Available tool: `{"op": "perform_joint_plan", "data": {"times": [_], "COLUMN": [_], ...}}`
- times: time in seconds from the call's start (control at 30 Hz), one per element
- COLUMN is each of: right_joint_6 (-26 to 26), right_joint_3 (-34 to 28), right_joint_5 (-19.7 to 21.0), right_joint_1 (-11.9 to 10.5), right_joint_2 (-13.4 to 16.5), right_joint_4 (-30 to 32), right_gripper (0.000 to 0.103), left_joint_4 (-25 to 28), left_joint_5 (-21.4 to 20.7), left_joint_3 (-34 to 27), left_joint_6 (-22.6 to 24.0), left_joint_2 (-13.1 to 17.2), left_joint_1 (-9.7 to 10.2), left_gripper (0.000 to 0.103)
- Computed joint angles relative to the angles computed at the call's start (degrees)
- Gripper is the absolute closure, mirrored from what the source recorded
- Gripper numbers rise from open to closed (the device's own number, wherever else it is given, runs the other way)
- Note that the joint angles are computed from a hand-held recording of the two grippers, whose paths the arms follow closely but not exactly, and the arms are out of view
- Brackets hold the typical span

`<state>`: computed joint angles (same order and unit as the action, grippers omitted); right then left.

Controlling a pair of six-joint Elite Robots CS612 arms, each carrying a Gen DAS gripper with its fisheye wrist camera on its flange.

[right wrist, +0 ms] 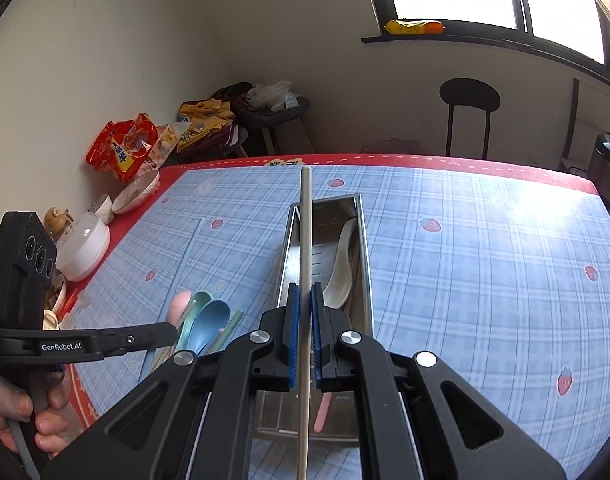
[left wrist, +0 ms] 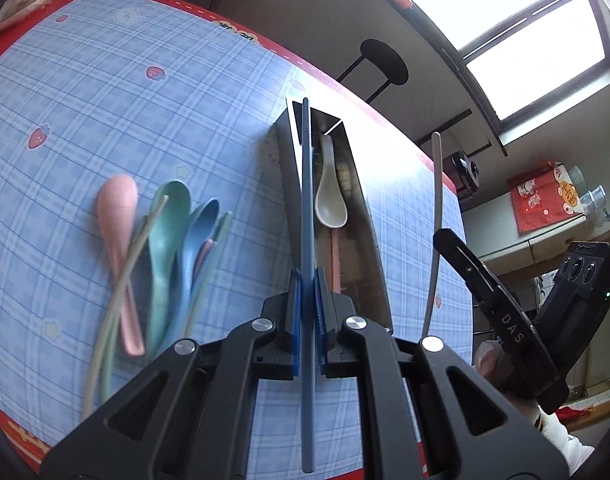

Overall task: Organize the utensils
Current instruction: 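Carry the blue chopstick into the steel tray while the right tool inserts the beige chopstick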

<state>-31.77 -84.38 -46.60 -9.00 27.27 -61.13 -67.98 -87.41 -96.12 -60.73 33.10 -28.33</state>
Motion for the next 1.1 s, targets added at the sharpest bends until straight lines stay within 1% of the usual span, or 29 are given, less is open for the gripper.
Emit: {"op": "perform_joint_plan", "data": {"times": [0.17,0.23,0.3,0.37,0.53,0.7,0.77,0.9,1.1], "right_joint_6": [-0.62,-1.64,-4.06,-5.40,-4.71,-4.13,-3.74,-4.72,-3.72], "right_joint_3": [4.12,5.40,7.10,8.22,10.12,11.92,12.22,12.56,13.16], "right_joint_5": [2.22,3.18,4.74,5.23,6.26,5.00,5.09,5.25,5.40], "right_joint_1": [0.40,0.46,0.62,0.81,0.77,1.09,1.16,1.35,1.49], "right_joint_2": [-1.09,-1.42,-2.12,-2.47,-2.57,-2.75,-2.76,-2.80,-2.78], "right_joint_4": [-2.17,-1.74,0.25,0.68,1.38,1.70,2.03,2.48,3.74], "right_gripper": [0.097,0.097,0.097,0.097,0.097,0.097,0.097,0.097,0.097], "left_joint_4": [-3.74,-4.86,-4.39,-6.10,-8.11,-7.48,-7.35,-7.74,-3.88], "left_joint_5": [1.19,1.48,1.55,1.15,1.63,2.05,1.73,0.62,0.71], "left_joint_3": [4.11,5.22,6.91,7.96,11.51,13.32,13.87,14.82,16.03], "left_joint_6": [-2.92,-4.65,-6.04,-7.36,-6.53,-6.67,-7.07,-7.80,-6.49], "left_joint_2": [-1.01,-1.08,-1.72,-1.69,-2.82,-3.38,-3.42,-3.37,-4.20], "left_joint_1": [-0.05,0.11,0.32,0.63,0.86,1.06,1.31,1.66,1.62], "left_gripper": [0.093,0.093,0.093,0.093,0.093,0.093,0.093,0.093,0.093]}}
